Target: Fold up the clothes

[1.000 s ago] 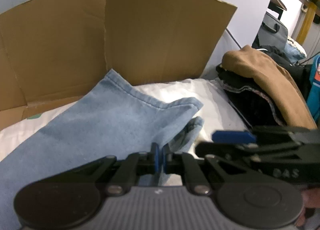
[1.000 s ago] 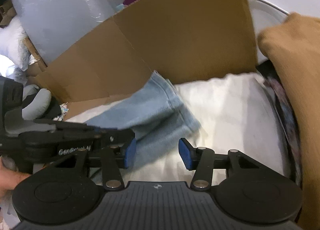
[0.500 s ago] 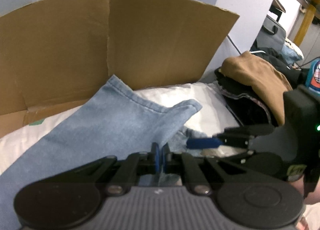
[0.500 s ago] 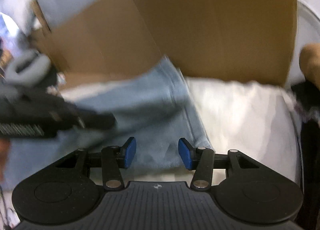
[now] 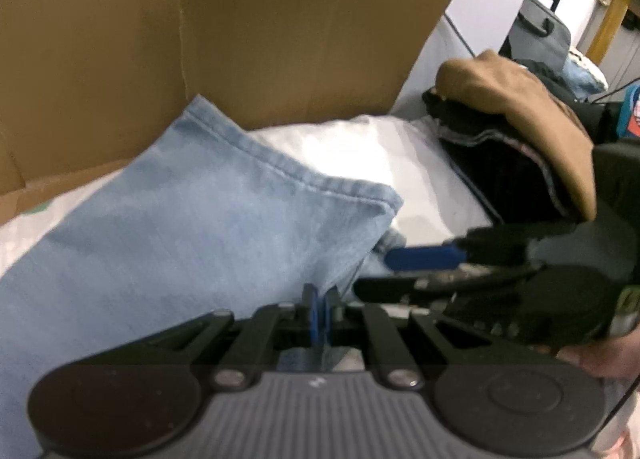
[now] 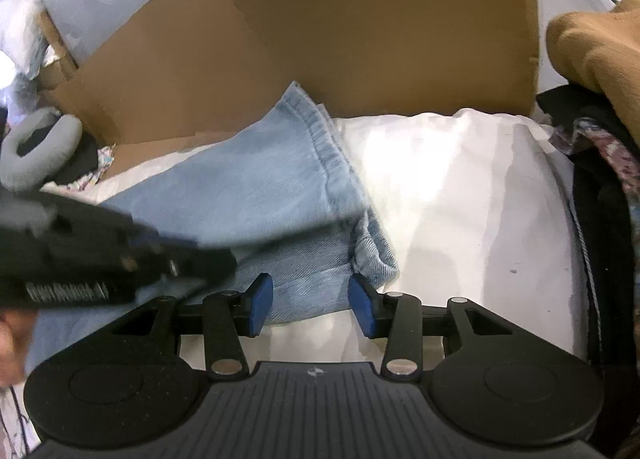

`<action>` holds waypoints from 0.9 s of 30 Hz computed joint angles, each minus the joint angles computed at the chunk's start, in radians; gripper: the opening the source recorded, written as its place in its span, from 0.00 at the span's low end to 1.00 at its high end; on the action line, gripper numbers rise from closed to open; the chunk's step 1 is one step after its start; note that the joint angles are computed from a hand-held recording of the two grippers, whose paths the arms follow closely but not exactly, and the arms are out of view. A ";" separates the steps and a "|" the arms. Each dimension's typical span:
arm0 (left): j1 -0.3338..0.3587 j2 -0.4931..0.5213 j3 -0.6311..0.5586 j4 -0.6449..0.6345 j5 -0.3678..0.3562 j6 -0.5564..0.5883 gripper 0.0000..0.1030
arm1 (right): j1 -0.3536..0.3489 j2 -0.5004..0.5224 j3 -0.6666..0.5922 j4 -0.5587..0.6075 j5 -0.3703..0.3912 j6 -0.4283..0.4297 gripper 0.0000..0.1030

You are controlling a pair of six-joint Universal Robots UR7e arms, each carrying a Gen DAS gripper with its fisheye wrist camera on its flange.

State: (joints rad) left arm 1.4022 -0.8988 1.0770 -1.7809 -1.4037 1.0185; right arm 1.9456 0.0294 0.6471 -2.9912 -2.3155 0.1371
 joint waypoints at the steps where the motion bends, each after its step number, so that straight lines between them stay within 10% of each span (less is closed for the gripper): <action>1: 0.001 0.001 0.000 -0.001 0.001 -0.004 0.04 | -0.001 -0.003 0.005 -0.007 -0.002 0.004 0.46; 7: 0.007 0.003 0.009 0.005 -0.001 0.015 0.10 | 0.013 0.005 0.007 -0.076 -0.078 0.003 0.41; 17: -0.007 -0.026 -0.042 0.128 0.012 -0.007 0.51 | 0.041 -0.013 0.078 -0.212 -0.087 0.059 0.41; 27: -0.033 -0.060 -0.172 0.144 0.135 -0.100 0.65 | 0.006 -0.001 0.065 -0.276 0.017 0.212 0.41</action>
State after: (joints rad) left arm 1.3697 -0.9590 0.9050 -1.6373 -1.2684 0.9181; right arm 1.9517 0.0280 0.7126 -3.2673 -2.2988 0.3496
